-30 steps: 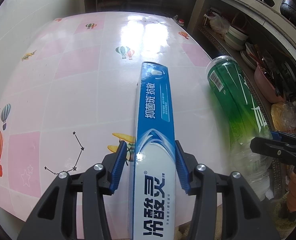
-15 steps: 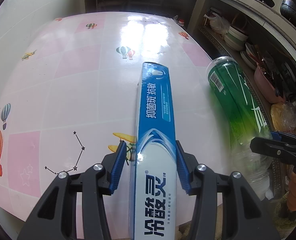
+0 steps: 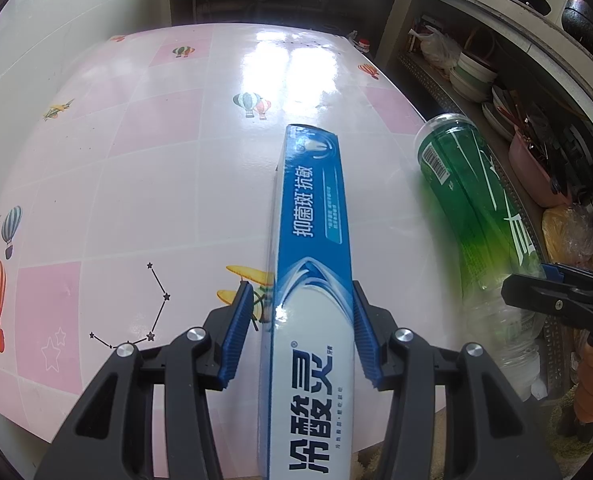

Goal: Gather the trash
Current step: 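Hold the green bottle in the right tool while the left tool holds the toothpaste box, then lift the green bottle with the right tool while the left tool lifts the toothpaste box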

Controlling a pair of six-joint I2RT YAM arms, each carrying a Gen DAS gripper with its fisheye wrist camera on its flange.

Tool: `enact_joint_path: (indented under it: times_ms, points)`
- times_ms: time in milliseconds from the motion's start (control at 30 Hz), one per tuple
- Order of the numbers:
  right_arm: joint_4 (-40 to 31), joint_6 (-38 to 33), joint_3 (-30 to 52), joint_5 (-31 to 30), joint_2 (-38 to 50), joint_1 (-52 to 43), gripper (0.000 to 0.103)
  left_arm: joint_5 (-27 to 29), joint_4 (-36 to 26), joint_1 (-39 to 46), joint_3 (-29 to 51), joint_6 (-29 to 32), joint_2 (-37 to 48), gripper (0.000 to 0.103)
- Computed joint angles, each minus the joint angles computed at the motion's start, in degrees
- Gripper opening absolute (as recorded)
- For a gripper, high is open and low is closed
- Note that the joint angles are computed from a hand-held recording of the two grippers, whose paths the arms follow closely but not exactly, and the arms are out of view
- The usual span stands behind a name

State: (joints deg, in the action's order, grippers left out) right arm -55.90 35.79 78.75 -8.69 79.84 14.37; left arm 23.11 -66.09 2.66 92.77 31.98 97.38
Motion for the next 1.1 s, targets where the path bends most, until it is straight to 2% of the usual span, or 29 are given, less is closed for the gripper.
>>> enact_joint_path:
  times_ms: [367,767,1033,1100]
  points:
    - [0.22,0.42,-0.12,-0.61,0.08,-0.32,0.065,-0.25,-0.13,0.01,0.29,-0.24,0.06,0.047]
    - [5.11,3.42,-3.23,-9.95,0.34,-5.14,0.072,-0.46,1.30,0.39,-1.46,-2.21,-1.61,0.047]
    - [8.49,7.51,-4.41,-12.23,1.89,-5.63,0.073,-5.18,8.20,-2.78,-5.43,-2.84,-4.00,0.046]
    - [9.56,8.30,-4.81,-13.23,2.45,-5.75,0.072,-6.62,9.87,-3.67,-6.34,-2.85,-4.33,0.043]
